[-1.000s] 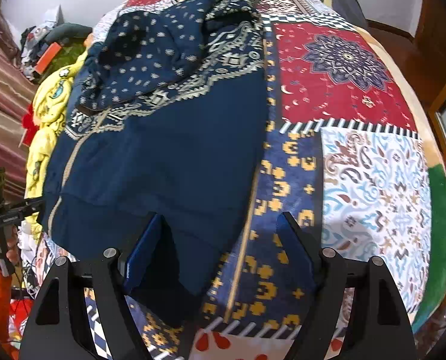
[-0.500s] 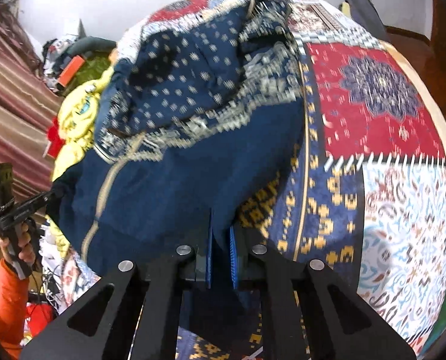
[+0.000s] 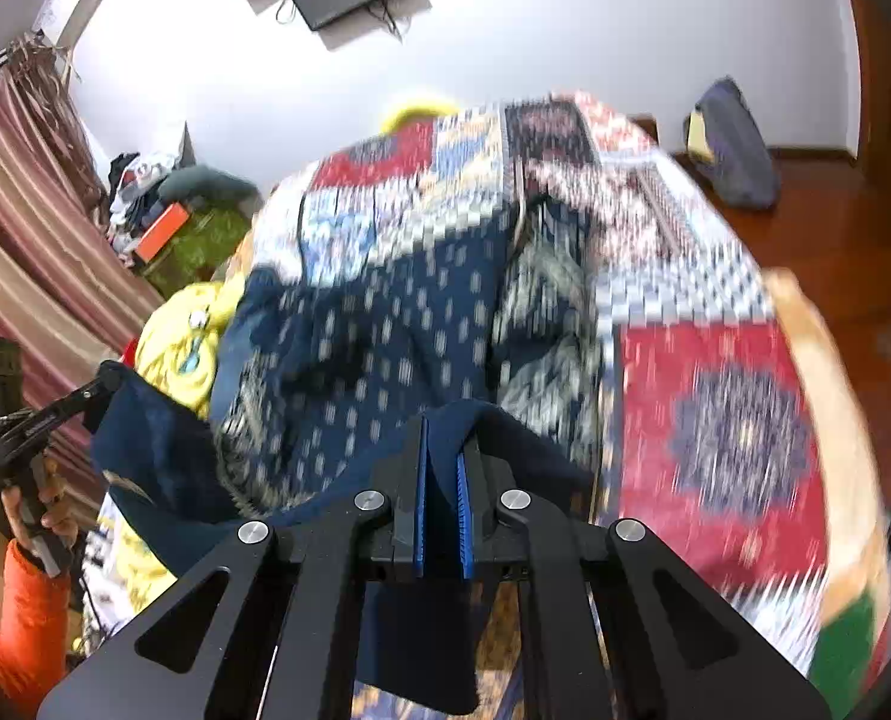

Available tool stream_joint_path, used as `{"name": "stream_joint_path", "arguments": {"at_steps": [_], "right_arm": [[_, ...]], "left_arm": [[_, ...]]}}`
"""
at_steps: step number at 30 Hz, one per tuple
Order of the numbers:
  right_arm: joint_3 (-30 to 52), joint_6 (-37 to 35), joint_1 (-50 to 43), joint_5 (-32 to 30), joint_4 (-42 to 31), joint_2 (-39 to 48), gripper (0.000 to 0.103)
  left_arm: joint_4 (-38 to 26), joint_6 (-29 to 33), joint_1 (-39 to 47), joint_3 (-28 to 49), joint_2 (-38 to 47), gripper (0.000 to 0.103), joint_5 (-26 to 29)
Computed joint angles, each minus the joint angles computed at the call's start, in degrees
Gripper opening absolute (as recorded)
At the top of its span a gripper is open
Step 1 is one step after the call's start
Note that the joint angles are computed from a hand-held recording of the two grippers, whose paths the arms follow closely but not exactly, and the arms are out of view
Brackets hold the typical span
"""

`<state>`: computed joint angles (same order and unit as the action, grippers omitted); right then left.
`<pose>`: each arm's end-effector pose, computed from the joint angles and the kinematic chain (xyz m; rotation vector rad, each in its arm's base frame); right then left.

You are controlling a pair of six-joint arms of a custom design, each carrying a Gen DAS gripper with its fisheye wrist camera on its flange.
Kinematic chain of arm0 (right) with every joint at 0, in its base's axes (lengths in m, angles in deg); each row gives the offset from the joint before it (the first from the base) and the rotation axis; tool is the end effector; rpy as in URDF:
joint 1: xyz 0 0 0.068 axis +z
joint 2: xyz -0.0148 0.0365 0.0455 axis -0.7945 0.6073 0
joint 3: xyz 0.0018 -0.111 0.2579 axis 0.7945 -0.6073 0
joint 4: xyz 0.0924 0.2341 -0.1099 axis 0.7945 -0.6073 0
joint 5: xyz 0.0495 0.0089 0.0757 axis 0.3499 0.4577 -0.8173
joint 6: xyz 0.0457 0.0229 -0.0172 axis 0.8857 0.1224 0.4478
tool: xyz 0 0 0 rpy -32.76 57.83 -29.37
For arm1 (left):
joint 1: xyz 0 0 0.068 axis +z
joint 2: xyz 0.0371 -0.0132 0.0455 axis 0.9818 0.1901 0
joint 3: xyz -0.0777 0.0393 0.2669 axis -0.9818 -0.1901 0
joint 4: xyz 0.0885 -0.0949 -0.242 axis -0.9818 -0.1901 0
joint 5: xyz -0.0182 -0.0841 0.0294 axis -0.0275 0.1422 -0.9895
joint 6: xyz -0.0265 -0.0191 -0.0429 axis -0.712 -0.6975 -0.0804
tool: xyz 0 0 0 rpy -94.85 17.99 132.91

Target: Fold large clothes

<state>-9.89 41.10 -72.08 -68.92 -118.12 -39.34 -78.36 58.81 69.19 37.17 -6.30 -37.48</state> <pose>0.1156 -0.0221 0.1968 0.1624 2.3890 0.4826 0.2568 -0.0562 0.1993 0.2406 2.3201 -0.5216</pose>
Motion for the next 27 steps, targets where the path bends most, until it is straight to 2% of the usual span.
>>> {"name": "stream_joint_path", "arguments": {"at_steps": [7, 12, 15, 17, 19, 22, 25, 27], "right_arm": [[7.87, 7.76, 6.32, 7.00, 22.82, 23.30, 0.007], [12.13, 8.30, 8.70, 13.31, 33.43, 41.44, 0.007], [13.17, 7.83, 9.07, 20.92, 38.36, 48.80, 0.007], [14.25, 7.94, 6.56, 19.54, 38.95, 53.12, 0.007], [13.71, 7.55, 4.43, 17.59, 39.54, 54.74, 0.007], [11.09, 4.91, 3.13, 17.76, 39.56, 52.66, 0.007], [8.76, 1.60, 2.25, 16.04, 37.63, 48.54, 0.007], [7.43, -0.50, 3.54, 16.29, 35.83, 44.82, 0.007]], "left_arm": [[5.35, -4.52, -0.49, 14.91, 20.73, 0.005, -6.25], [5.88, -5.03, -1.95, 26.08, 37.64, 0.005, -14.20], [4.78, -5.49, -2.29, 30.95, 45.70, 0.005, -16.80], [3.64, -5.14, -2.62, 33.86, 50.06, 0.005, -17.91], [2.69, -3.89, -3.15, 35.93, 53.44, 0.005, -19.14], [-0.03, -1.86, -4.09, 37.92, 55.95, 0.006, -20.00], [-0.81, -1.13, -4.22, 36.86, 54.12, 0.008, -19.41], [-1.38, -0.27, -3.99, 34.84, 50.48, 0.015, -18.34]]}}
